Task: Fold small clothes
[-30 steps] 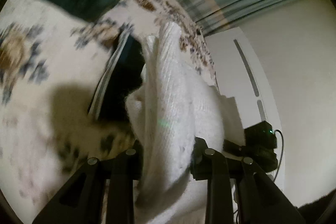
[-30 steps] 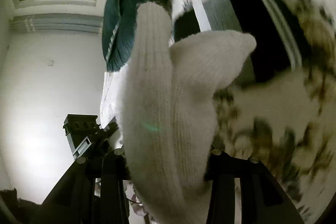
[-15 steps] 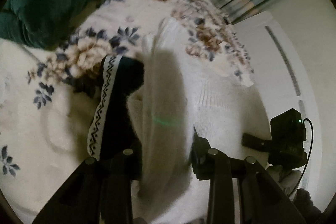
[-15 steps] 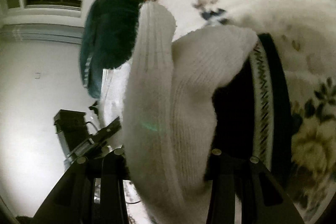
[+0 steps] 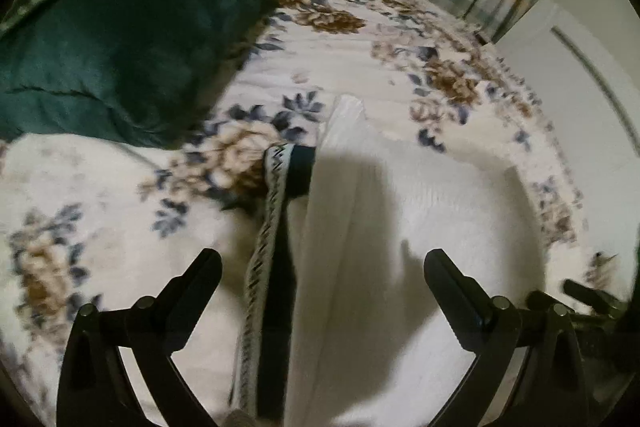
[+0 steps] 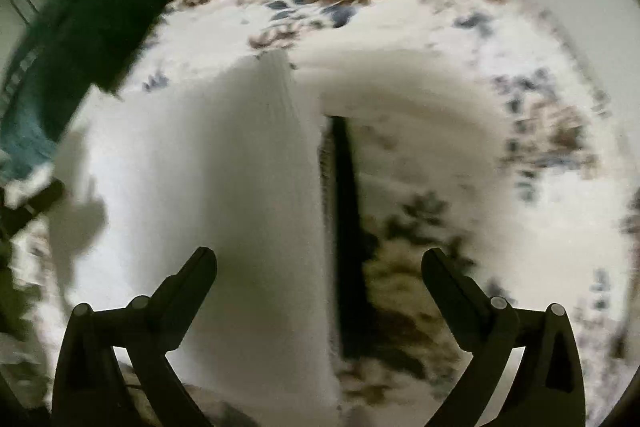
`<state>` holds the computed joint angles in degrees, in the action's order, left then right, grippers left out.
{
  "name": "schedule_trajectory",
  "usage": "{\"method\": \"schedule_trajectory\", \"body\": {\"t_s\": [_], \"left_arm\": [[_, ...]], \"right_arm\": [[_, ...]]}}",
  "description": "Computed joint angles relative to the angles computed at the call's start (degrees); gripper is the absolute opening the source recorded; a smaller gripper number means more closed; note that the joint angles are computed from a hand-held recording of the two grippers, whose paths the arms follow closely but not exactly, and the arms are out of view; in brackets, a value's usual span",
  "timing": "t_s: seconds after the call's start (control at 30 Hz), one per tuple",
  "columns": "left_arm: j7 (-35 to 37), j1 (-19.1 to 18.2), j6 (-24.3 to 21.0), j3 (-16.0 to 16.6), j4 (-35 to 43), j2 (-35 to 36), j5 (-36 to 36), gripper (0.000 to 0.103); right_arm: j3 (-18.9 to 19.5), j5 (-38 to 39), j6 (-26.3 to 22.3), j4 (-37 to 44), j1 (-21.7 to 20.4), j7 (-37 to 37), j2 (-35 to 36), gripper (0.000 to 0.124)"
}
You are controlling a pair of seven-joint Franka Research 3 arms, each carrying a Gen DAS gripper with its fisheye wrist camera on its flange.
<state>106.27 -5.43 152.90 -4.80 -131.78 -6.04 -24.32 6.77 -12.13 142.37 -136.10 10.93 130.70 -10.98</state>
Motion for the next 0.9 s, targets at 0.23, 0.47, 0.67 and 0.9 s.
{"method": "schedule_trajectory", "body": {"t_s": [0.23, 0.47, 0.67, 0.9], "left_arm": [[-14.32, -0.36, -4.56, -2.11, -5.82, -10.73, 16.95, 0.103], [-18.76, -4.32, -13.22, -0.75, -8.43, -24.31, 20.40, 0.103], [-21.27, -7.12, -23.80, 0.08, -6.98, -36.74, 21.95, 0.103], [-22.36, -9.41, -38.54, 1.19, 0.84, -47.84, 22.76, 0.103]], "right_arm": [[4.84, -7.19, -11.32, -1.56, 1.50, 8.40, -8.92, 0.103], [7.52, -4.18, -23.68, 0.81, 2.23, 7.72, -21.77, 0.103], [11.96, -3.39, -38.25, 9.15, 1.68, 6.02, -31.24, 0.103], [17.47, -1.80, -53.69, 24.96, -1.06, 4.74, -35.67, 0.103]]}}
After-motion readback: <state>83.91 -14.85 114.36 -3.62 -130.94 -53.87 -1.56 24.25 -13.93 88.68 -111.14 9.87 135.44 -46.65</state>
